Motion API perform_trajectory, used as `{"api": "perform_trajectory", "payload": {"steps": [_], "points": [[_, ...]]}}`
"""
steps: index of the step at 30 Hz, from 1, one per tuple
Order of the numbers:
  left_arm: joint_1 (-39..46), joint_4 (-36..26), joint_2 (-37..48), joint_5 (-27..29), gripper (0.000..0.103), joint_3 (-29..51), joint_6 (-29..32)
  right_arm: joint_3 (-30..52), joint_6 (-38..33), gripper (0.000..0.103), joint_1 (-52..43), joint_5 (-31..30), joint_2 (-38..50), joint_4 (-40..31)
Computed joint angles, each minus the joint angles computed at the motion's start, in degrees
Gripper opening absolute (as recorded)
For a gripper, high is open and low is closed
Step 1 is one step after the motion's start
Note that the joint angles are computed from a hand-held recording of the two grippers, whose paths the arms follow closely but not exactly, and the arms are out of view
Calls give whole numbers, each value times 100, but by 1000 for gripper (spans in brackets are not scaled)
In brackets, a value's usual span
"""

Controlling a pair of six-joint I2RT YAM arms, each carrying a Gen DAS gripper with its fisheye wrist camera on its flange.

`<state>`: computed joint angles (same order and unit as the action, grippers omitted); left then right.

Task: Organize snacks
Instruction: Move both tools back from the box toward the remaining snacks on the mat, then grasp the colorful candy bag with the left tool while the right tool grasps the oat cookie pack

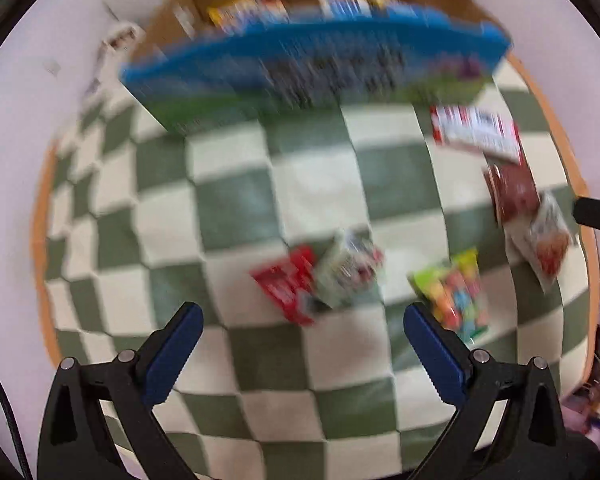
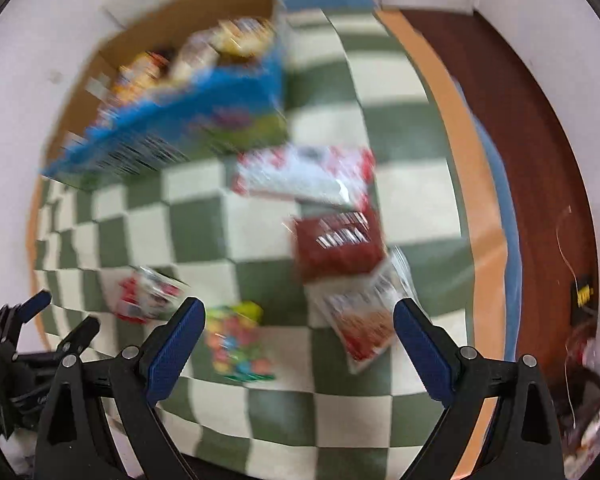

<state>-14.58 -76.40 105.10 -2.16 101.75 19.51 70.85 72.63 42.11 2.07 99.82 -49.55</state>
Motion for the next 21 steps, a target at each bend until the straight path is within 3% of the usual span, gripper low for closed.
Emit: {"api": "perform_trajectory", "payload": {"steps": [6, 9, 14, 18, 21], "points": [[-180, -404, 252, 779, 103, -426, -802, -799, -13, 97, -148, -435, 471, 691], [-385, -450, 503, 1111, 103, -492, -1222, -1441, 593, 97, -294, -610, 235, 1387], [-778, -378, 816, 1175, 103, -449, -1611, -2319, 1762, 97, -542, -621, -307, 2243], [-960, -406, 1066, 1342, 103, -303, -1951, -3141, 2734, 97, -361, -473, -1172, 2692], [-1047, -392, 1233, 1492, 103, -240, -2179, -3598, 3089, 97, -320, -624, -1393, 3036]]}}
